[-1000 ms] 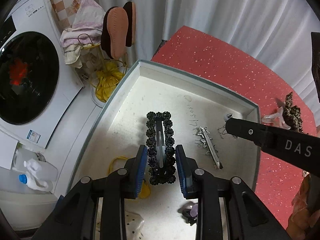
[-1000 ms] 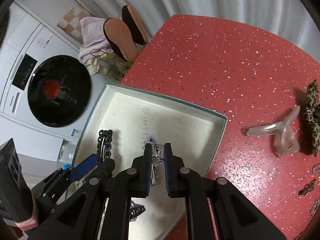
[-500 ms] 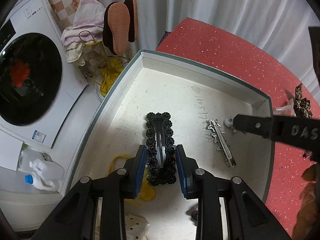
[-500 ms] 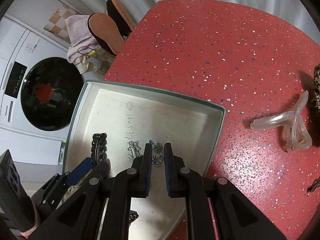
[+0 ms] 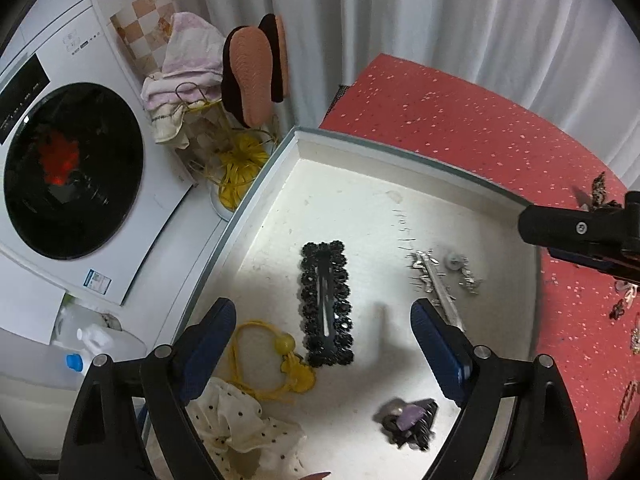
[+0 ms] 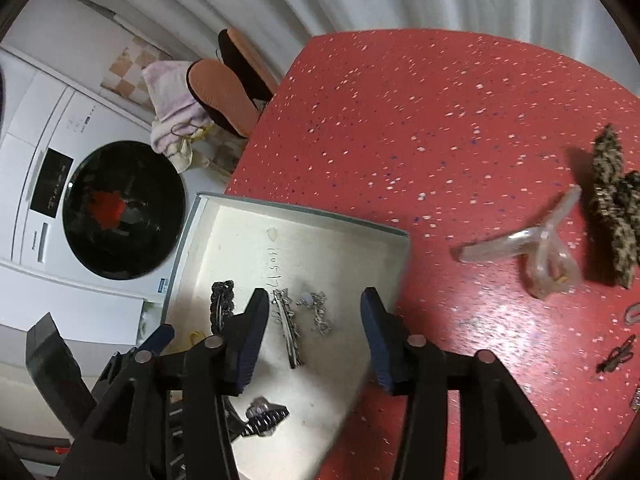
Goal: Organize jewelry
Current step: 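Move both open tools back over the silver chain charm and braided tan hair tie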
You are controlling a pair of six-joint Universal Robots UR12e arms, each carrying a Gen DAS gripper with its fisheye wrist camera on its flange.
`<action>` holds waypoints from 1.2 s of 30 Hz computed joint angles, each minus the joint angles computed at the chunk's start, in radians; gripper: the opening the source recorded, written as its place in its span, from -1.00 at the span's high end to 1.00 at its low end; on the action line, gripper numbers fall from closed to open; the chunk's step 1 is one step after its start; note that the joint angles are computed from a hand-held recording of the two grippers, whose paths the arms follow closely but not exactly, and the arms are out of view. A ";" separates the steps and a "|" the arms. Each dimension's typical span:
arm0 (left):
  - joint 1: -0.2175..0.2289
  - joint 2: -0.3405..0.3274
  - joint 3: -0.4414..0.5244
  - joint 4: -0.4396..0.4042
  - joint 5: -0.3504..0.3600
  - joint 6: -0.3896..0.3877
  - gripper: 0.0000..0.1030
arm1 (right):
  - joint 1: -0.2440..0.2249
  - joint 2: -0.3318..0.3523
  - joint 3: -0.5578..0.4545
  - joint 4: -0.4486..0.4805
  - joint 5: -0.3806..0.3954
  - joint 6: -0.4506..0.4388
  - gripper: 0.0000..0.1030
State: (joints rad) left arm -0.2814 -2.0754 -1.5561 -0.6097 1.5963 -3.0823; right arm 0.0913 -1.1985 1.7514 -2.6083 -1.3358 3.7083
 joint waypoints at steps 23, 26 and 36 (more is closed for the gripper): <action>-0.063 0.147 -0.106 -0.082 -0.086 0.065 -1.00 | -0.060 -0.273 0.283 0.003 -0.073 0.092 -0.59; -0.084 0.158 -0.113 -0.091 -0.082 0.081 -1.00 | -0.069 -0.315 0.325 0.018 -0.095 0.107 -0.62; -0.151 0.165 -0.126 -0.094 -0.064 0.114 -1.00 | -0.113 -0.447 0.455 0.086 -0.170 0.140 -0.65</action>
